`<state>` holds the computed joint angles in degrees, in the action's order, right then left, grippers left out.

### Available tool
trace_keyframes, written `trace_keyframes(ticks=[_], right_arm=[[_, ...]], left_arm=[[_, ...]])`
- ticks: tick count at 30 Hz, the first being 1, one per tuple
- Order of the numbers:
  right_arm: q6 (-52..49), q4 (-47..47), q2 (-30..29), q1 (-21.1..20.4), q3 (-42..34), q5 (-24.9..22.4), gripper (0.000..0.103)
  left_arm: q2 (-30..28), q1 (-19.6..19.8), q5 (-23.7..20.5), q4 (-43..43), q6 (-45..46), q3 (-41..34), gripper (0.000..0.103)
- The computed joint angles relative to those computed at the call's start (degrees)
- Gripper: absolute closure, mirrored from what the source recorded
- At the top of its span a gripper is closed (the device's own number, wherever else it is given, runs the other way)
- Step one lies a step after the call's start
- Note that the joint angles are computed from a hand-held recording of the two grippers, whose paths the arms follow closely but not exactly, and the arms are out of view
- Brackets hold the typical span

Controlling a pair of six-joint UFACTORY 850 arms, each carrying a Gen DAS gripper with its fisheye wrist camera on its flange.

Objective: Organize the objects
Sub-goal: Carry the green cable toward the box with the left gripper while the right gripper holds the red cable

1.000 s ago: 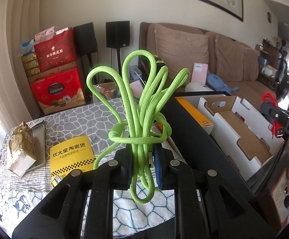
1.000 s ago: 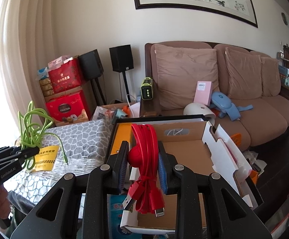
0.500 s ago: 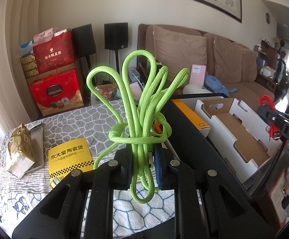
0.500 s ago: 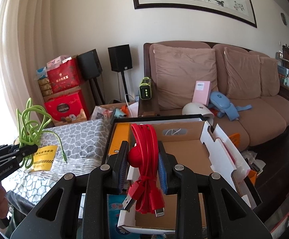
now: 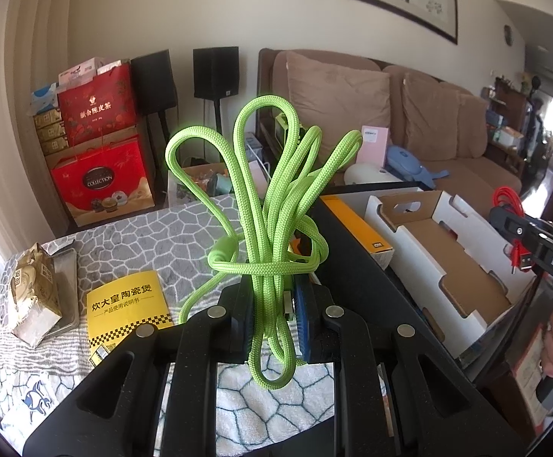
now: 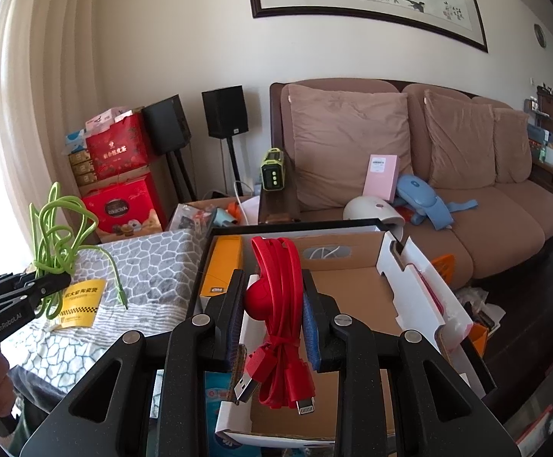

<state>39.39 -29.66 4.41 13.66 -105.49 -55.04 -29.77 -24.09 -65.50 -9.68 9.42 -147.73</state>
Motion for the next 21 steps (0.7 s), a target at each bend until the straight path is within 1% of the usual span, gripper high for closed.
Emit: trace_keyframes(ticks=[21], right_arm=[[1.31, -1.42, 0.69, -0.48, -0.01, -1.16, 0.077]], left_arm=[[-2.15, -0.60, -1.54, -0.39, -0.29, -4.35, 0.087]])
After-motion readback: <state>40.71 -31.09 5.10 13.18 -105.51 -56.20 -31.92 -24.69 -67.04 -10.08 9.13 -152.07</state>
